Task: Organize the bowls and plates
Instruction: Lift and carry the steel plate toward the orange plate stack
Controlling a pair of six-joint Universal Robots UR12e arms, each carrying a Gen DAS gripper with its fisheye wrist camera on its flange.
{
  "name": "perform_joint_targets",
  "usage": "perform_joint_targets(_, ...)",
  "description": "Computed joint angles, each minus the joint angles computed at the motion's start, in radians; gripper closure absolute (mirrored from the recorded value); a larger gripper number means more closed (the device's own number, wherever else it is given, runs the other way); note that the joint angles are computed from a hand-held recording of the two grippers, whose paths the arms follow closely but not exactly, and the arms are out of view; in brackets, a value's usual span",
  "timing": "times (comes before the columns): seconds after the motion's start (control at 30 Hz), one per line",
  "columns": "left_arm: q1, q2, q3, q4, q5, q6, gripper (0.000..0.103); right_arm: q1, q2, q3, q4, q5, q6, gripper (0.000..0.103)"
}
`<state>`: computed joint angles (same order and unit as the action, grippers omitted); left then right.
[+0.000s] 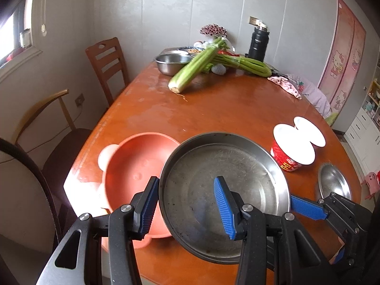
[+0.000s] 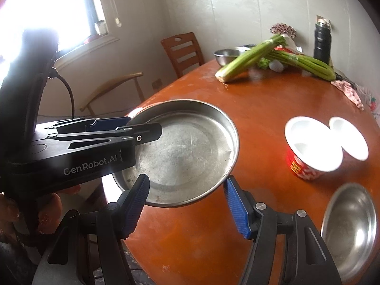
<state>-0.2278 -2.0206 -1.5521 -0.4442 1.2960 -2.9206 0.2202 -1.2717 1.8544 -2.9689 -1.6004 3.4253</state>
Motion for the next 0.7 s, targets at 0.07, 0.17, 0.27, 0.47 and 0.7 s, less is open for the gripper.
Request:
perform_joint_targets(0.07, 0.006, -0.001, 0.003, 0.007, 0.006, -0.007, 0.056, 0.002, 0.009, -0.018, 0.005, 0.006, -0.011, 0.035)
perform_joint_targets(0.17, 0.014, -0.005, 0.012, 0.011, 0.015, -0.016, 0.056, 0.006, 0.021, -0.041, 0.000, 0.011, -0.031, 0.035)
perform_joint_targets(0.27, 0.021, -0.010, 0.022, 0.012, 0.026, -0.027, 0.056, 0.009, 0.036, -0.067, -0.007, 0.015, -0.052, 0.035)
perform_joint_targets(0.47, 0.041, -0.023, 0.038, 0.001, 0.029, -0.053, 0.056, 0.015, 0.070, -0.119, 0.005, 0.027, -0.082, 0.035)
perform_joint_targets(0.7, 0.052, -0.045, 0.053, -0.022, 0.025, -0.070, 0.056, 0.012, 0.104, -0.150, 0.038, 0.053, -0.086, 0.035)
